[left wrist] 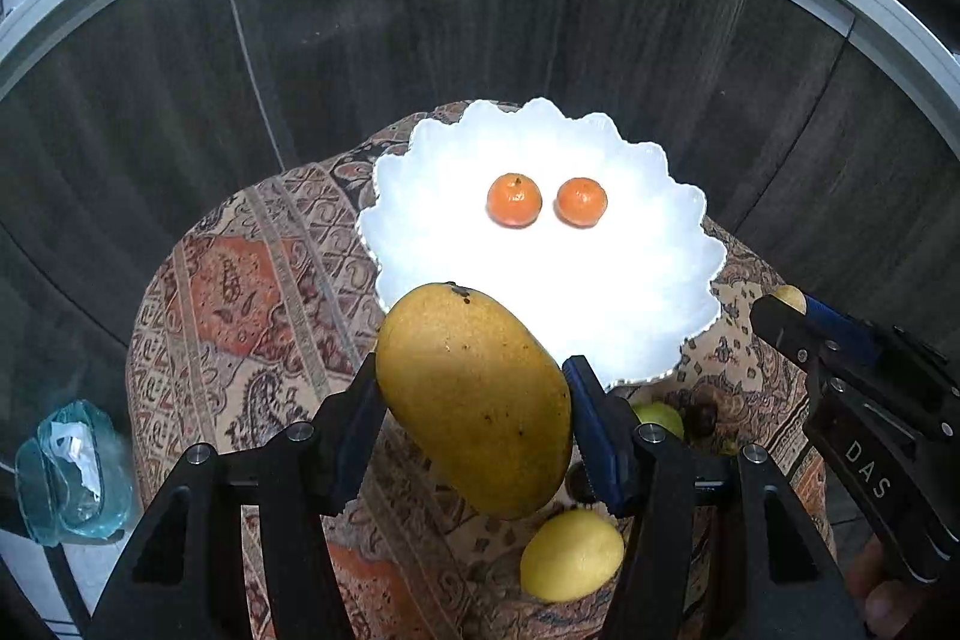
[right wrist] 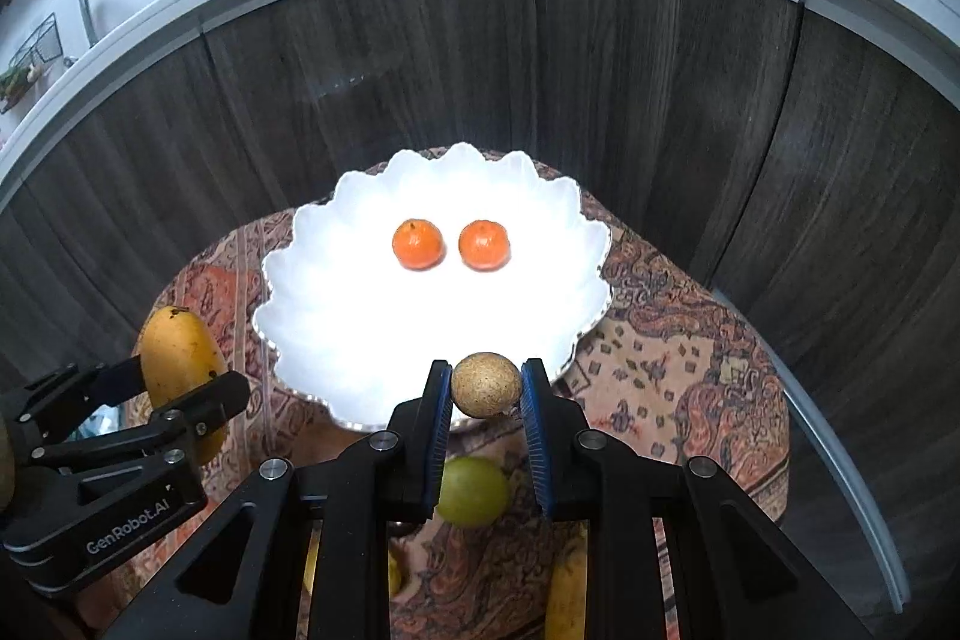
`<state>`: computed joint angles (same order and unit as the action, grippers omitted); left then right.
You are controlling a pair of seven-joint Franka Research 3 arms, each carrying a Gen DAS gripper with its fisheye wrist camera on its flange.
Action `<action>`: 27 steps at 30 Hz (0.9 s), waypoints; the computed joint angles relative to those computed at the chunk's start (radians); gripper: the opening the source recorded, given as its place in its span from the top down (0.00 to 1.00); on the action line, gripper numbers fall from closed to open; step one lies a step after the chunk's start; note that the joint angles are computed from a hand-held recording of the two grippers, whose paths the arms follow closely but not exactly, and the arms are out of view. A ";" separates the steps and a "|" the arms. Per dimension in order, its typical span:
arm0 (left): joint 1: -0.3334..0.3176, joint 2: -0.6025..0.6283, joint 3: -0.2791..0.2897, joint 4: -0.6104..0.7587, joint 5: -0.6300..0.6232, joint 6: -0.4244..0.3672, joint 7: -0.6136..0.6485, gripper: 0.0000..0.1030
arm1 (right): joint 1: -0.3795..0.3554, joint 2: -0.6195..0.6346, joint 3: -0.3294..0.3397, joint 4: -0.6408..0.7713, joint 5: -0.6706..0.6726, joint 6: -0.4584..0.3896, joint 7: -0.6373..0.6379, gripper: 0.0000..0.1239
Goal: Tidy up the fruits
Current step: 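Lift the mango and brown fruit and carry both over the white bowl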
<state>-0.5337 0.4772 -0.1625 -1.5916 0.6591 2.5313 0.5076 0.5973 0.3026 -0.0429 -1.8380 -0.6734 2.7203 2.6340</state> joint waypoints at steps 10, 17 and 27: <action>0.008 0.112 0.004 0.155 -0.059 -0.036 0.107 0.44 | -0.007 0.078 -0.006 0.088 0.092 -0.006 -0.108 0.80; 0.007 0.183 0.011 0.238 -0.115 -0.061 0.164 0.44 | -0.006 0.134 -0.017 0.132 0.191 -0.006 -0.192 0.80; -0.005 0.243 0.028 0.307 -0.157 -0.102 0.211 0.43 | -0.009 0.188 -0.022 0.171 0.323 -0.005 -0.299 0.80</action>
<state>-0.5382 0.7202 -0.1347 -1.2851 0.5019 2.4295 0.7184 0.5887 0.4905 -0.0652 -1.6669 -0.3506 2.7151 2.3354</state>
